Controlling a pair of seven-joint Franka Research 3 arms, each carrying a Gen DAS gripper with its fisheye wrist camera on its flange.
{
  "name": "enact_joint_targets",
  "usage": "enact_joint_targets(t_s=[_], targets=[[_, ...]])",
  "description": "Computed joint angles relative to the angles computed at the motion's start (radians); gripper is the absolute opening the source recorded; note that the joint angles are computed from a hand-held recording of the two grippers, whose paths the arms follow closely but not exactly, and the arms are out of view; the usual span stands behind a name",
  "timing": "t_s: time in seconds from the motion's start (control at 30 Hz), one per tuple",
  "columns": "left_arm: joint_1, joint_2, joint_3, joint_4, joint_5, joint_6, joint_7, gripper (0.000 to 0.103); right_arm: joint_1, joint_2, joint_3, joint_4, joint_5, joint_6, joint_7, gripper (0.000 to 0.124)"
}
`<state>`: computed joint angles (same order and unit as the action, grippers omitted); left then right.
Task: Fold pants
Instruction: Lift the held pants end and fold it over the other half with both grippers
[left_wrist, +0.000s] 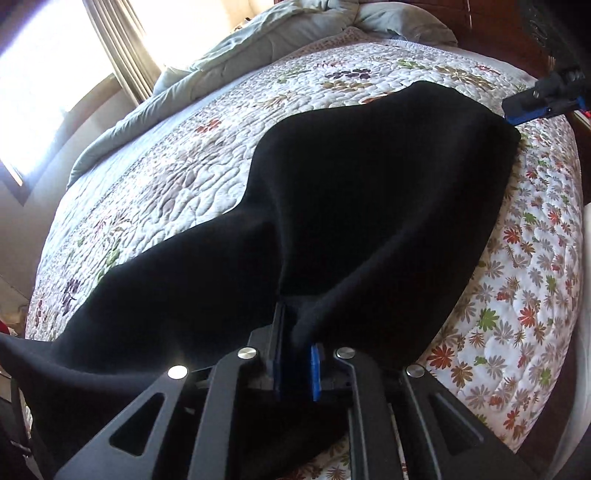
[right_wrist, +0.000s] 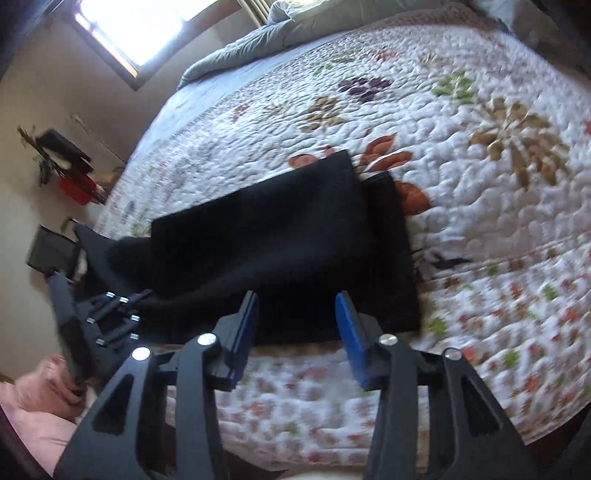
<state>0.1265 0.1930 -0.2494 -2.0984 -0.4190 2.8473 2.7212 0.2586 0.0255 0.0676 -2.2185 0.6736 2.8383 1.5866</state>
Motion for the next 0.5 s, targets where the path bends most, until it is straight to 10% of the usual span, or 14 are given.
enact_joint_targets(t_s=[0.23,0.37,0.5], targets=[[-0.012,0.008,0.013,0.019,0.043,-0.024,-0.072,0.011,-0.025,0.113,0.010,0.120,0.200,-0.049,0.011,0.058],[0.000,0.020,0.020,0.062,0.036,-0.095,-0.108,0.013,-0.041,0.173,0.003,0.175,0.160,-0.052,0.099,0.007],[0.013,-0.011,0.020,0.078,-0.015,-0.150,-0.110,0.014,-0.016,0.114,-0.006,0.136,0.033,0.015,0.166,0.005]])
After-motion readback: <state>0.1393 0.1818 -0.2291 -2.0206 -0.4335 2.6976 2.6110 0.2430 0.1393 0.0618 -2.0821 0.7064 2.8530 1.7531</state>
